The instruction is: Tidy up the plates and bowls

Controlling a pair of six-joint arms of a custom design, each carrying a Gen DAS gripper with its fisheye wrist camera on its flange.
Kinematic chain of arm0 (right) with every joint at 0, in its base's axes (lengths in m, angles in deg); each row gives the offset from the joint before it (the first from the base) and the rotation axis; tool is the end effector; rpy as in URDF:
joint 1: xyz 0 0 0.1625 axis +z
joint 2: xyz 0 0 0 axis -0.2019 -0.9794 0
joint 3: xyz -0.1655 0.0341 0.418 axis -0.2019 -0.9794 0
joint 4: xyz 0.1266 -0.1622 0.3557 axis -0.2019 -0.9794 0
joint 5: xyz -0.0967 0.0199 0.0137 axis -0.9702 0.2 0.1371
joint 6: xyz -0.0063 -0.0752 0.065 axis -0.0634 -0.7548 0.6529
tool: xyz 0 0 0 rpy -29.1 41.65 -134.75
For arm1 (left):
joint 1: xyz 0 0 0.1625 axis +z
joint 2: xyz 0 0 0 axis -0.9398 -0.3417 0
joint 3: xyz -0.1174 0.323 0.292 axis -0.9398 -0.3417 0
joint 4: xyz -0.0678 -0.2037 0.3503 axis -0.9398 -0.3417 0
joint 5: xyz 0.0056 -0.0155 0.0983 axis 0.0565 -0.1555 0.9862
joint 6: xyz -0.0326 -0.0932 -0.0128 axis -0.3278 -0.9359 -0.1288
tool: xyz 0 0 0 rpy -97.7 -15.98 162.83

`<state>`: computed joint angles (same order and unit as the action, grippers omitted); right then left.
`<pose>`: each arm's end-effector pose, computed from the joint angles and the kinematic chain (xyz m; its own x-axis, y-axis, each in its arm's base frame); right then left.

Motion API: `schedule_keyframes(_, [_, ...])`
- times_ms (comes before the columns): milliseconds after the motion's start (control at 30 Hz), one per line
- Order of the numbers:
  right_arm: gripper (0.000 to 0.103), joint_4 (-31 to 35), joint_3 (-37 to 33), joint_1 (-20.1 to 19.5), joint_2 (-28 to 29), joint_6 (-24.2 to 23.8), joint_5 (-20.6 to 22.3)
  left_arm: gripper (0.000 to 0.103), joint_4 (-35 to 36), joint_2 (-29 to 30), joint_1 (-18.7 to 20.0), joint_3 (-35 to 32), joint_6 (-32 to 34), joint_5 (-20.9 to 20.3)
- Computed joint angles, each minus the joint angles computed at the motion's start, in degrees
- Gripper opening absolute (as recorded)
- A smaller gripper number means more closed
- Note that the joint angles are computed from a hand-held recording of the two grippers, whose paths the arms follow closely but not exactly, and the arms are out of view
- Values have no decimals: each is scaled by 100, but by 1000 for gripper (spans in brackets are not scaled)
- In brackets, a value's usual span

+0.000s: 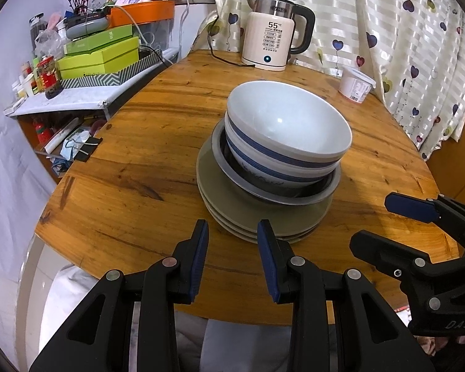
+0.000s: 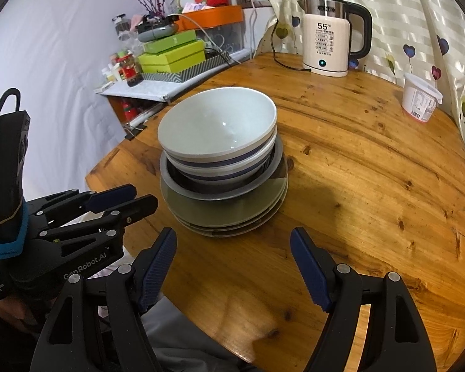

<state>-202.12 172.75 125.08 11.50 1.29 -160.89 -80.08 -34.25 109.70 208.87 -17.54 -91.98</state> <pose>0.2784 -0.4310 0.1375 -0.7400 -0.3829 0.5530 -0.6001 0.7472 -0.2856 -0.1939 -0.4320 0.2081 -0.7707 0.1138 -0.6270 0.4618 0.7777 -0.4265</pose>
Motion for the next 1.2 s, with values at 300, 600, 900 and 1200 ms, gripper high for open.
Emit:
schedule_keyframes(300, [77,9,-3,-4,-3,-3,1,34,46,37,40,-42,15,-52])
schedule_keyframes(600, [77,-17,-19,-38,48,-14,-38,34,31,68,76,-49,39,-78])
schedule_keyframes(900, [77,-20,-17,-40,56,-5,-45,34,-5,79,66,-29,64,-80])
schedule_keyframes(1200, [77,-40,-4,-50,65,6,-34,34,-25,92,62,-16,41,-196])
